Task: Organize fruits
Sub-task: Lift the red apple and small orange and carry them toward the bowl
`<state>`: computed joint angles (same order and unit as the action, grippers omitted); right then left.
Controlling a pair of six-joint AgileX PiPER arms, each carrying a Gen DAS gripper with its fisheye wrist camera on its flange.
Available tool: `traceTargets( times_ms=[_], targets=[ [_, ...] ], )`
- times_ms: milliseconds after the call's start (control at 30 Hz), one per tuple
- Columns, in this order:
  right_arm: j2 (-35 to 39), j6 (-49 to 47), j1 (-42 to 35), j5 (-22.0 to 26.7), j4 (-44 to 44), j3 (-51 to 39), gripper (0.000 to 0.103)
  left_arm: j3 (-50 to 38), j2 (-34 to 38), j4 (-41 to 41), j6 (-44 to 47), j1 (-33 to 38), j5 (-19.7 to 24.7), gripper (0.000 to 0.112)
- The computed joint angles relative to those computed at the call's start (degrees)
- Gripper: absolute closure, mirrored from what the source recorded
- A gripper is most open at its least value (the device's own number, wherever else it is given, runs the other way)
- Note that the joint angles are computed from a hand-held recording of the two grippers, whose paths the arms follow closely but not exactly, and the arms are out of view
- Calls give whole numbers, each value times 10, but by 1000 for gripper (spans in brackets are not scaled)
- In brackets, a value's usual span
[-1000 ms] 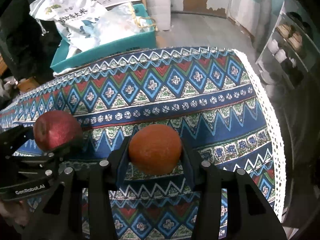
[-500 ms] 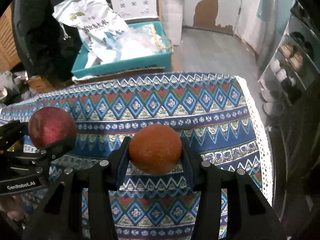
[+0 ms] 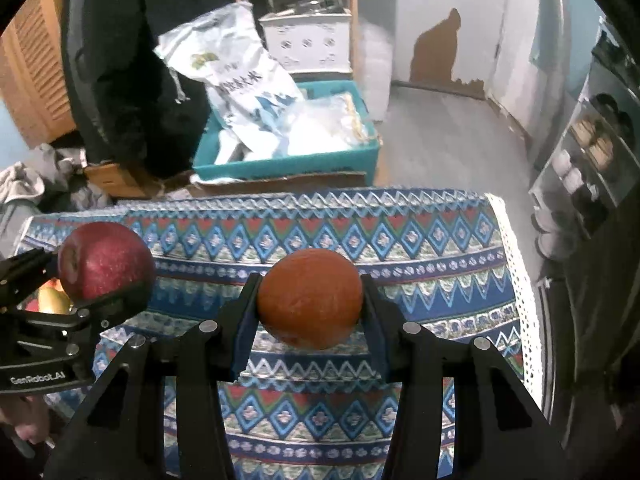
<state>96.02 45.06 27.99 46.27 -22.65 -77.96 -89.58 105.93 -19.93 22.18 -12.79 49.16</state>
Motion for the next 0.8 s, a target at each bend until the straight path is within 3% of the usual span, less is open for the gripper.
traceTargets(
  times_ms=[400,800],
  targets=[
    [32,-5,64,28,-1,-88,57,35,-62,-23,50,89,21,36],
    [117,-38,121,72,15,-230,57,59,-89,-49,112,203,38,36]
  ],
)
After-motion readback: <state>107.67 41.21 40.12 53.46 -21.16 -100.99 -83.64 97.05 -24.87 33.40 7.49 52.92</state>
